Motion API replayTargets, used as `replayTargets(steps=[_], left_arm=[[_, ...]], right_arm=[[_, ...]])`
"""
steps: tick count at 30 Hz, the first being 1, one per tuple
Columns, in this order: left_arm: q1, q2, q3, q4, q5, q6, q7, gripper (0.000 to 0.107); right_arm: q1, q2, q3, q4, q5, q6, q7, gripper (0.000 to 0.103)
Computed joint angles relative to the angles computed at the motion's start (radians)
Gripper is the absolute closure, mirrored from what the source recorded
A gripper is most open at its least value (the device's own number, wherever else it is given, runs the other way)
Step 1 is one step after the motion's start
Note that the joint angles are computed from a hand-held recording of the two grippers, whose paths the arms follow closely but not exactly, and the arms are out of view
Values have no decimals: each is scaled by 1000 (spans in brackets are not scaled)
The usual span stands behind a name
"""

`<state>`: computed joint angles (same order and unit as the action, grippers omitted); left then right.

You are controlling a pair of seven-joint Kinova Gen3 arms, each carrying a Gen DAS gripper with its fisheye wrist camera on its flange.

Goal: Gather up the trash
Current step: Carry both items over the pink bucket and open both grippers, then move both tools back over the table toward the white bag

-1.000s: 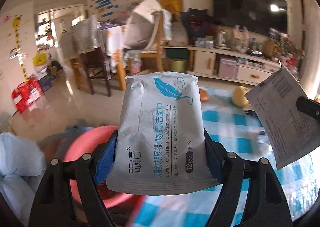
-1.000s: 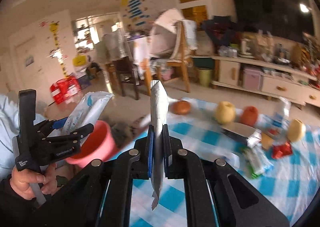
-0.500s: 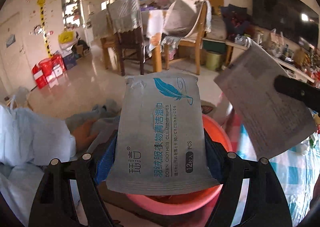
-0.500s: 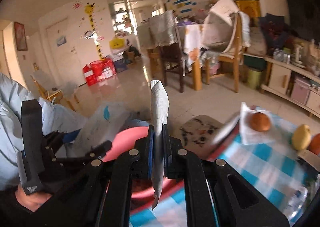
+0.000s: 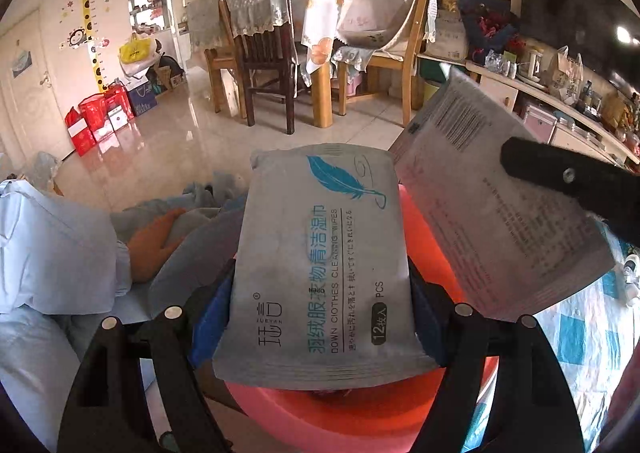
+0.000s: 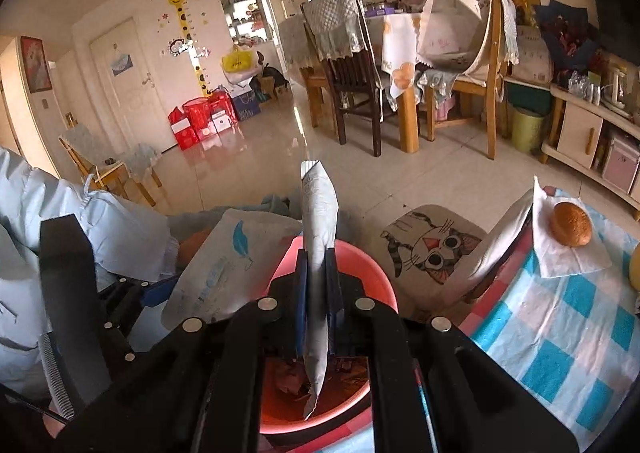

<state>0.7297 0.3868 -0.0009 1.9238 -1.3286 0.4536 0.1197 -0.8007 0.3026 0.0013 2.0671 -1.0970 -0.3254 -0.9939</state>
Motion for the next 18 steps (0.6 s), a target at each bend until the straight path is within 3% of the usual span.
replayTargets(steps=[9,11,12,14,18], left_arm=[[10,34,-4,-23,0,40,-4,29],[18,31,-11,-18,-20,45,13,29],[29,32,-14,-18,-37,62,29,29],[23,26,-4,-20,-51,76,40,29],[0,-8,16,-12,-55,90,64,24]], right_arm=[[20,27,-7,9,125,5,-133,93],[23,29,-7,13,158,5,-168,87],[26,29,-15,22,184,-12,-198,80],[38,22,-29,37,228,-34,-248,13],[13,-30,-24,91,215,-110,-246,11]])
